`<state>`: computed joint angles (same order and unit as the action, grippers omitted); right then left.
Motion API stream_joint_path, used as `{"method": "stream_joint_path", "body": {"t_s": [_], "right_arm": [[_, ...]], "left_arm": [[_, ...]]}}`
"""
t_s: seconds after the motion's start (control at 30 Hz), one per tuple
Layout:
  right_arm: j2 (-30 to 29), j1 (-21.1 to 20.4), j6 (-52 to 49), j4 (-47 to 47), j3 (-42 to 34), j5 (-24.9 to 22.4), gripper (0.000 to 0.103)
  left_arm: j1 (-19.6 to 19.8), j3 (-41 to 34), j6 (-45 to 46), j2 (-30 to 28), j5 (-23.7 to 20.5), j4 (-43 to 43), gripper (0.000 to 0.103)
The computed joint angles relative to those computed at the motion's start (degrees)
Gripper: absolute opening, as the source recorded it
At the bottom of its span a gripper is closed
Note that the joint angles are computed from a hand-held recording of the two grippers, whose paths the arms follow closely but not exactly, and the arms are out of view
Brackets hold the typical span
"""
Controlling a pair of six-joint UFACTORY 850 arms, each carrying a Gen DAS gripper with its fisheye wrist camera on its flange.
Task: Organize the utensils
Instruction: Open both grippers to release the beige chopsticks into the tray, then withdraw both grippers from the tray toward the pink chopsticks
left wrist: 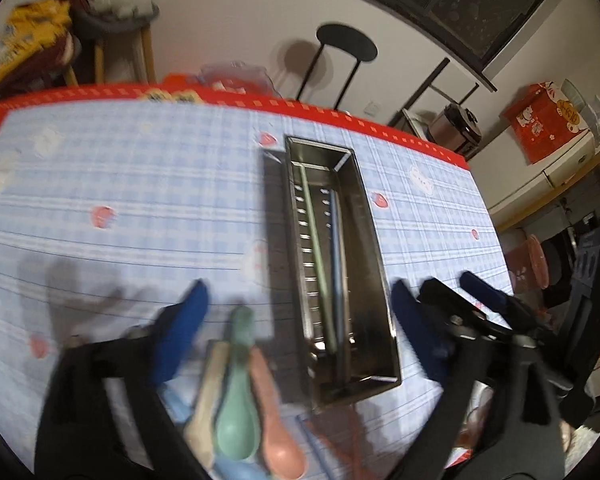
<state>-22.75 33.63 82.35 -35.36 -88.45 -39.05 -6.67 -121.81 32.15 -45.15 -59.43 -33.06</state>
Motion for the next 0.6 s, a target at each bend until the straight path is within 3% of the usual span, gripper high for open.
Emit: {"method": "stream_joint_path", "body": {"t_s": [0.07, 0.6], "right_arm": [[1.47, 1.01, 1.60, -1.95, 1.20, -0.47, 0.097], [5.80, 10.54, 7.01, -5.87, 4.29, -8.60, 0.097]], "left_arm": [[0.79, 2.67, 1.92, 2.46, 1.49, 0.47, 0.094], [7.06, 26.23, 11.84, 20.21, 9.55, 0.34, 0.097]]}}
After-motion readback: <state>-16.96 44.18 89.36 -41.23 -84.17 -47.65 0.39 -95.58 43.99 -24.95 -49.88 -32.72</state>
